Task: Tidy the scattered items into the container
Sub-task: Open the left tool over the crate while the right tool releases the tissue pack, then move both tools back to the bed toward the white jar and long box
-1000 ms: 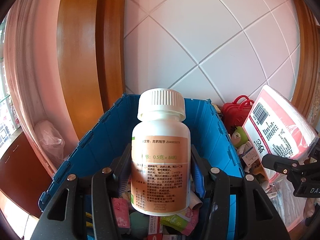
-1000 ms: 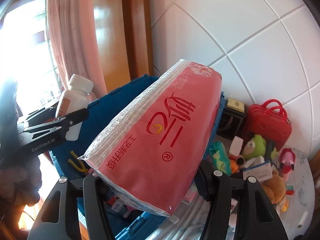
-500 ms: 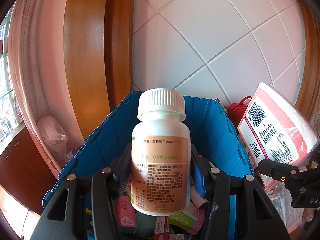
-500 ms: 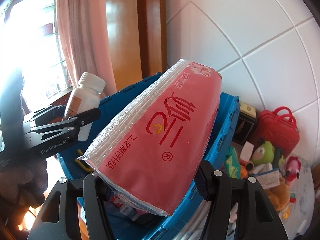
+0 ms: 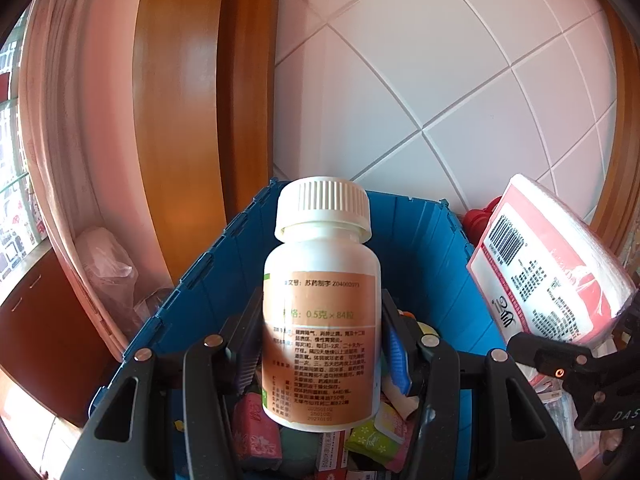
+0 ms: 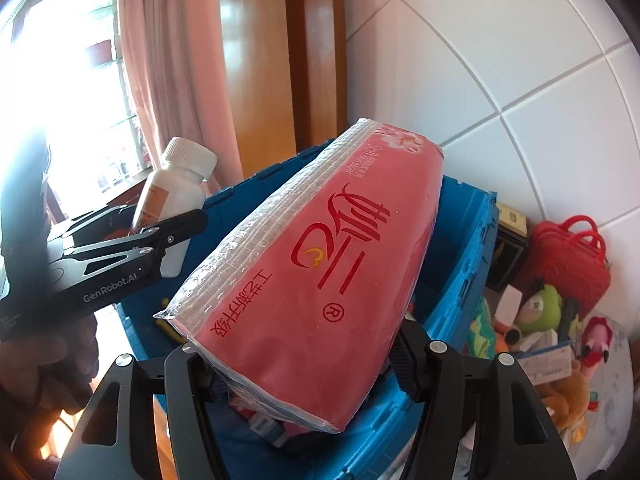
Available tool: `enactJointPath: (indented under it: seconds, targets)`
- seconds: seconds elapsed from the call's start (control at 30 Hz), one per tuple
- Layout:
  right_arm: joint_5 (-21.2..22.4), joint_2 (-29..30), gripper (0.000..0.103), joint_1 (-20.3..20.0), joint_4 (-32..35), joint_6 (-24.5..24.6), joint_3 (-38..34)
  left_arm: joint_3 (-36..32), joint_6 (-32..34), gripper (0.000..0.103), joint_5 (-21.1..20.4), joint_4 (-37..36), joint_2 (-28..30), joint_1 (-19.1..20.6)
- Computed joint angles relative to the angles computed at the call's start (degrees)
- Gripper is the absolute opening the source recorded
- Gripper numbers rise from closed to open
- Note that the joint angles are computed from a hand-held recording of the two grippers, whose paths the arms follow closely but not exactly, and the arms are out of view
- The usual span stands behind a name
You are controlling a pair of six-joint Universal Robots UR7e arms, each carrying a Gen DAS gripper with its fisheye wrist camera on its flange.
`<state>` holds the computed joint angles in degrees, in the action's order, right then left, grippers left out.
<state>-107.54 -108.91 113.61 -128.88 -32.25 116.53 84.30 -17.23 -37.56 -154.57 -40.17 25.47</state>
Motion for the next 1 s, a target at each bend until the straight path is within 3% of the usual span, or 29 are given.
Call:
enactJointPath:
  seconds: [0.03,0.07,0.1,0.13,0.57,1.0]
  targets:
    - [0.58,0.13,0.072,-0.06,0.33,-0.11,-0.10,0.21,0.10,0.052,-1.88,-1.48,-0.27,0.27]
    - [0.82,0.32,0.078,-0.05,0.71,-0.24,-0.22,-0.24,-0.71,0.069,-2.78,-0.55,-0.18,0.22]
    - [0.65,0.35,0.097,0.23,0.17,-0.55,0.02,-0.70,-1.49,0.093,-3.07,0.45,-0.11,0.28]
    - [0.59,0.15,0.102,0.50,-1.16,-1.00,0.54,-0.28,-1.63,0.098,-2.85,-0.42,-0.21,0.16]
    - [0.51,-0.81,0.102,0.27,-1.15,-0.47,1.12,0.22,-3.51,0.099,-2.30,3.41,-0.78,-0.11]
    - [2.06,-4.92,0.102,-2.88,0.99,-0.65,1.24,-1.28,-4.71,0.099,-3.04,6.08,0.95,-1.85]
